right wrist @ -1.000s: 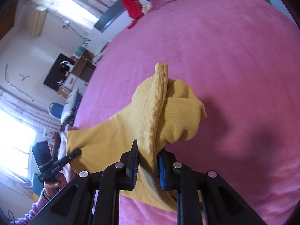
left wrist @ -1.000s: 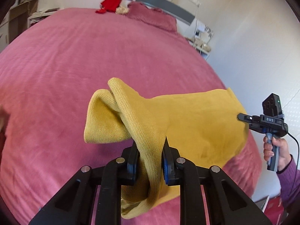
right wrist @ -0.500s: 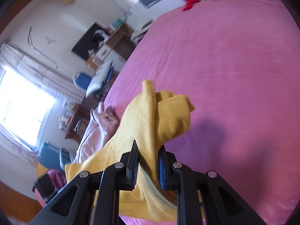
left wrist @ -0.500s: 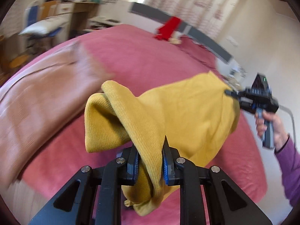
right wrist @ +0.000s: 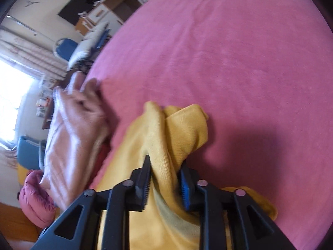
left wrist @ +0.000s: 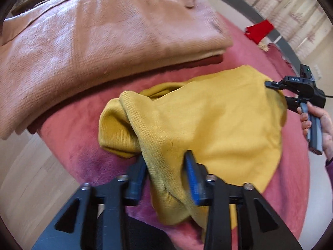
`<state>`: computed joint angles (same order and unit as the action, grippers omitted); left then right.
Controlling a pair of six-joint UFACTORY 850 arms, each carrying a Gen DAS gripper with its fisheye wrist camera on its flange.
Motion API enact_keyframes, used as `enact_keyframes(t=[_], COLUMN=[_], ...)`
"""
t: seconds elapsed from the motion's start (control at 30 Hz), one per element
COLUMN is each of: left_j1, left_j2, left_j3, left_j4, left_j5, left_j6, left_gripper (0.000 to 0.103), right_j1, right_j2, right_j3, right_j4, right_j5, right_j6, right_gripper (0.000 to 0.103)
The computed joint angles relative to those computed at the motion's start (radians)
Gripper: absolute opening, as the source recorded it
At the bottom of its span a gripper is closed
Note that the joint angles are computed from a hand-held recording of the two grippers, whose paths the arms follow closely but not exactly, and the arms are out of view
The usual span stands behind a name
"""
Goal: Fold clothes
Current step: 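Lift the sweater with both grippers and fold it over onto itself, then open both grippers and release the folded sweater onto the bed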
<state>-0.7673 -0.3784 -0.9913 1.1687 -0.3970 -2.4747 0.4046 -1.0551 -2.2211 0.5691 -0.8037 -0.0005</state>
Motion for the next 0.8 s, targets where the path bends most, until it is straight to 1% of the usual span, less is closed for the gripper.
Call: enact_keyframes(t=[0.03,0.07,0.1,0.13,0.17,0.23,0.3,0.4,0.43,0.47,0.5,0.53,0.57,0.67,0.8], left_j1=[-0.007,-0.014,-0.018,-0.021,-0.024,-0.033,-0.045,-0.076,-0.087,-0.097,-0.106,-0.116,-0.126,-0.166,-0.205], left_j2=[-0.003,-0.006,-0.007,-0.01,-0.013,-0.013,-0.018,-0.042,-0.054,-0.067,-0.078,-0.09,-0.102,-0.122,-0.128], left_j3=[-0.008,-0.016,-0.024,-0.044,-0.063,-0.086,-0.116,-0.182,-0.209,-0.236,-0.259,-0.284,-0.309,-0.36,-0.403], left_j4=[-0.044,-0.083,-0.128,-0.205,-0.273,-0.388,-0.468,-0.515,-0.51,-0.505,-0.496,-0.48,-0.464,-0.4,-0.371], left_j5=[-0.026,-0.051,-0.069,-0.094,-0.122,-0.189,-0.265,-0.386,-0.41,-0.432,-0.442,-0.448,-0.454,-0.486,-0.519], left_j6=[0.038,0.073,0.114,0.182,0.241,0.325,0.378,0.415,0.425,0.435,0.447,0.455,0.462,0.44,0.416], left_gripper=[0.053,0.055,0.06,0.066,0.068,0.076,0.08,0.081,0.084,0.085,0.09,0.1,0.103,0.103,0.103], right_j1=[-0.004,-0.008,-0.013,-0.016,-0.02,-0.025,-0.026,-0.005,0.007,0.023,0.041,0.058,0.077,0.133,0.194], right_j2=[-0.006,-0.005,-0.004,0.023,0.063,0.149,0.24,0.342,0.383,0.419,0.45,0.477,0.502,0.568,0.642], right_j3=[-0.008,-0.008,-0.007,0.026,0.076,0.179,0.28,0.387,0.437,0.481,0.52,0.556,0.592,0.693,0.806], right_j4=[-0.016,-0.037,-0.059,-0.079,-0.1,-0.131,-0.146,-0.198,-0.215,-0.247,-0.28,-0.311,-0.338,-0.41,-0.48], right_j5=[-0.003,0.0,0.004,0.036,0.085,0.182,0.241,0.252,0.258,0.243,0.229,0.222,0.214,0.196,0.221], right_j6=[0.009,0.015,0.021,0.015,0.004,-0.011,-0.034,-0.053,-0.07,-0.081,-0.088,-0.094,-0.105,-0.126,-0.102], right_gripper=[0.038,0.058,0.083,0.091,0.099,0.101,0.101,0.102,0.102,0.103,0.103,0.103,0.103,0.103,0.103])
